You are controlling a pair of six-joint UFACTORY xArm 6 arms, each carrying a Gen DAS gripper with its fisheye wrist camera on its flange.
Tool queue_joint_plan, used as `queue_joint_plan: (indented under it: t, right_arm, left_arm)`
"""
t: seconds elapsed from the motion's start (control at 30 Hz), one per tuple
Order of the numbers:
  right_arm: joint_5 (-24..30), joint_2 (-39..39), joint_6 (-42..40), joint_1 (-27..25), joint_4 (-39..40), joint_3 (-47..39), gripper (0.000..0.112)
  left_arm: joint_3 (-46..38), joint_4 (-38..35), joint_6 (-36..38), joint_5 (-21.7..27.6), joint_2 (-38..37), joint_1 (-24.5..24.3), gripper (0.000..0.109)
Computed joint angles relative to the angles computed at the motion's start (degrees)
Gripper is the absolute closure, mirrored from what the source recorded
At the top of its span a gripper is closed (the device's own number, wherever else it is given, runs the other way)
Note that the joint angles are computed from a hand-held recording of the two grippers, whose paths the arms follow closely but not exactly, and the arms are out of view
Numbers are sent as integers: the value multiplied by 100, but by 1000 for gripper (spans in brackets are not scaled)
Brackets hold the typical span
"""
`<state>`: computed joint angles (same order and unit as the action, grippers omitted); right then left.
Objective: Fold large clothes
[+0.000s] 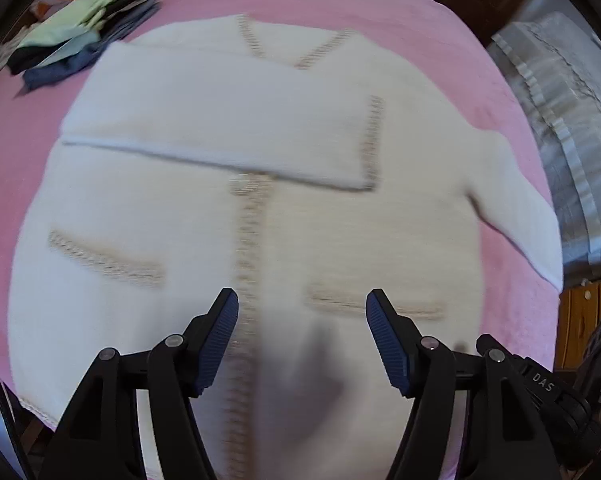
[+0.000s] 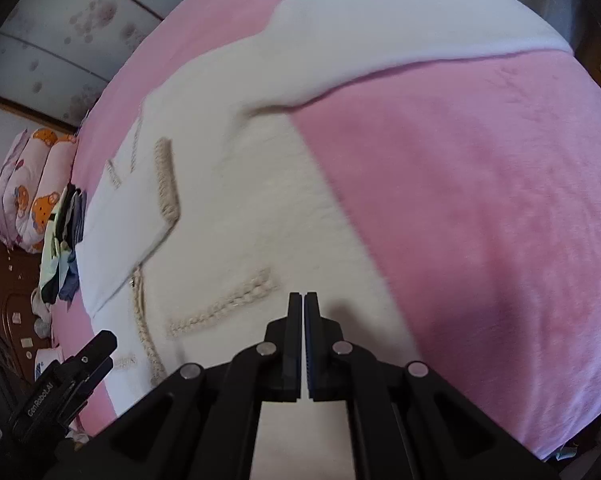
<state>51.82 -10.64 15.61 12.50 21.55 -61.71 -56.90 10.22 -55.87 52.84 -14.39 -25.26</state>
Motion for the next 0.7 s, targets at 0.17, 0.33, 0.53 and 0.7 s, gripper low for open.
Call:
queue_joint_plan:
  t: [0.17, 0.33, 0.53, 0.7]
  right_arm:
    - [181, -162, -240, -1017, 164, 157, 111]
    - [7, 9, -621, -1827, 580, 108, 111]
    - [-405, 295, -1183, -2181, 571, 4, 101]
    - [-583, 541, -1804, -2374, 1250, -9, 85]
  left_arm:
    - [-1236, -204, 458, 271, 1110, -471, 39]
    - [-2779, -503, 1029, 828, 2316, -832, 39]
    - [-4926, -508, 1698, 1532, 3835, -1171, 31]
    - [-6920, -567, 2189, 2175, 5173, -1335, 31]
